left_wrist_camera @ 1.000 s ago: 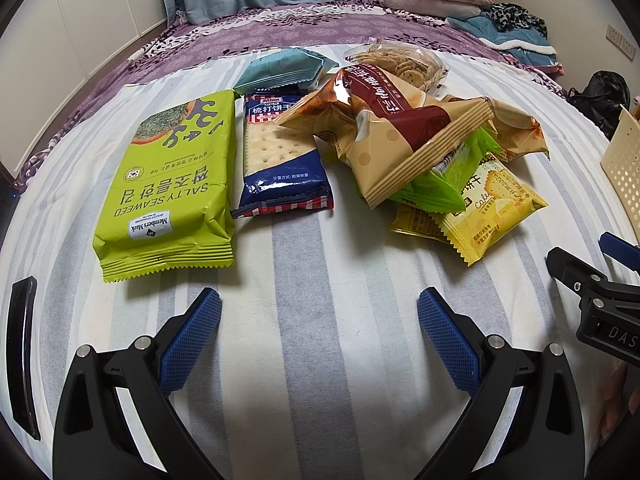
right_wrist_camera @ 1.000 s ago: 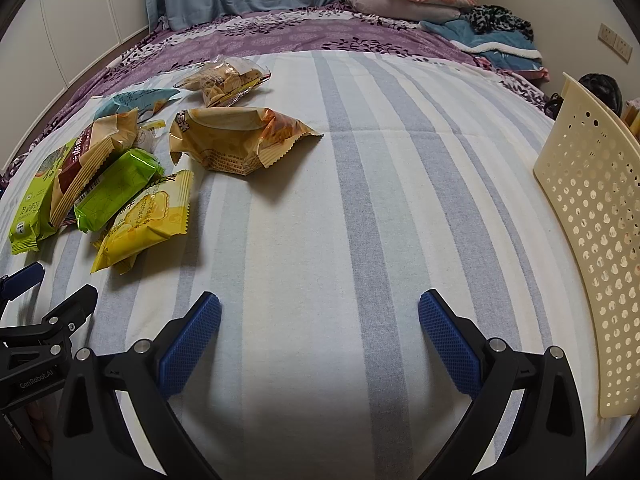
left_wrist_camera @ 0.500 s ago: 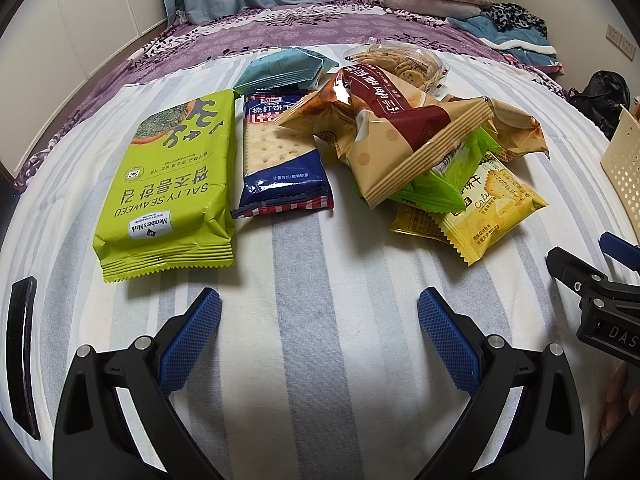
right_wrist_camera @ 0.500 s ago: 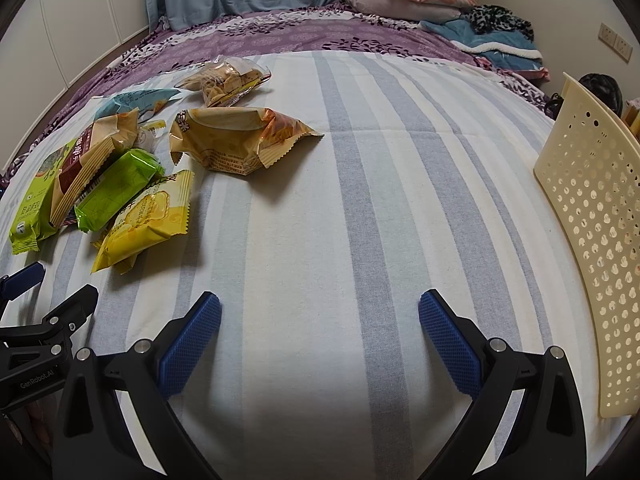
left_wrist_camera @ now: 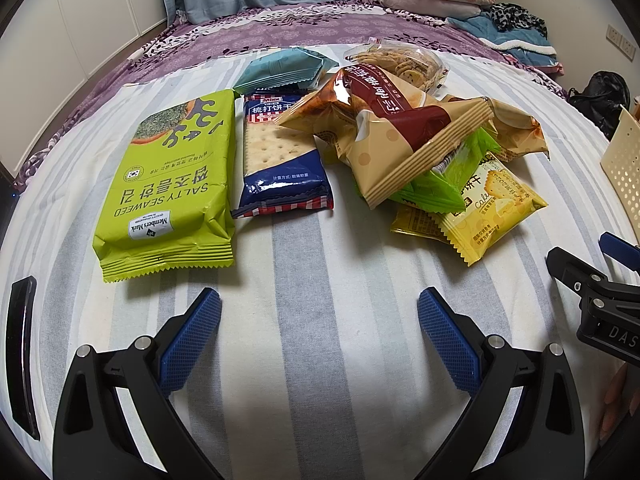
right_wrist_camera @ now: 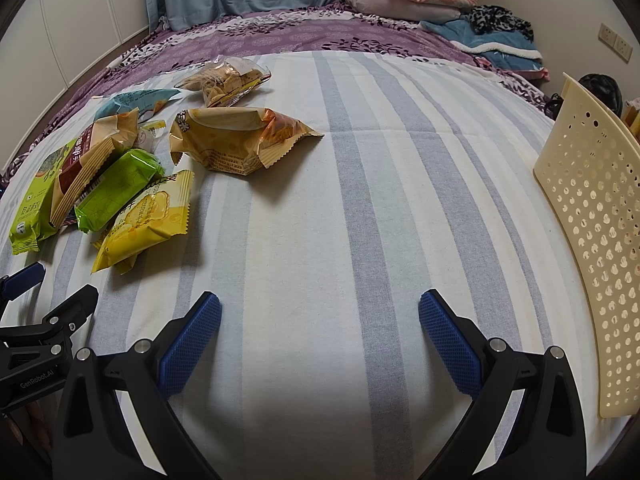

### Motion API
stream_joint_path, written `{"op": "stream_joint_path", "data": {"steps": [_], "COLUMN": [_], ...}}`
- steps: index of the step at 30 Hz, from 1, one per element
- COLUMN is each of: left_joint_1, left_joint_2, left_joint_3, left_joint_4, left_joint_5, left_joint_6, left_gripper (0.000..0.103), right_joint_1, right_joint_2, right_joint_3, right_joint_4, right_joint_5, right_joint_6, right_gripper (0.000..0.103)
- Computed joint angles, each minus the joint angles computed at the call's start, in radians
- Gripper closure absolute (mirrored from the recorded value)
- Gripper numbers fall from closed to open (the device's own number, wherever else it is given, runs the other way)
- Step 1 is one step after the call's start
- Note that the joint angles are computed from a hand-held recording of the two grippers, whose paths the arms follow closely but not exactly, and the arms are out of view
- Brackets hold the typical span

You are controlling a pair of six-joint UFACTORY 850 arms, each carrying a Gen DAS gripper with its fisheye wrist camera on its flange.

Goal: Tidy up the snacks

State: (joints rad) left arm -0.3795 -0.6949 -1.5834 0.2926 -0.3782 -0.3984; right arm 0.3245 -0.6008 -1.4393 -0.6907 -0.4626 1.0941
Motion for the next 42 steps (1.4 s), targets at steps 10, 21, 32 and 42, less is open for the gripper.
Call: {"op": "stream_joint_path", "data": {"steps": [10,21,32,42], "left_joint_1": [0.0,0.008,0.04,0.095], "left_joint_2": [0.0,-0.007,0.033,0.072], "left_joint_3": [0.0,-0.013,0.018,0.034], "left_joint_4": [0.0,-0.048,-0.007,-0.014], "left_joint_5": [0.0,-0.005,0.002,0.038], "left_joint_6": [0.0,0.065,-0.002,-0.038], "left_gripper": [0.003,0.003,0.003,0.003], "right_joint_1": [0.0,-0.001,-0.012,-0.003], "right_joint_2": [0.0,0.018,0.051,0.022], "right_joint_3": [0.001,0.02,0.034,-0.06], "right_joint_4": [0.0,-0.003,0.019,0.363], "right_joint_5": [0.001,0.026,0.115,0.23], "right_joint_6": [0.0,-0.009,-0.03,-0.465], "right_gripper": [0.005,0.005,0.005,0.005]}}
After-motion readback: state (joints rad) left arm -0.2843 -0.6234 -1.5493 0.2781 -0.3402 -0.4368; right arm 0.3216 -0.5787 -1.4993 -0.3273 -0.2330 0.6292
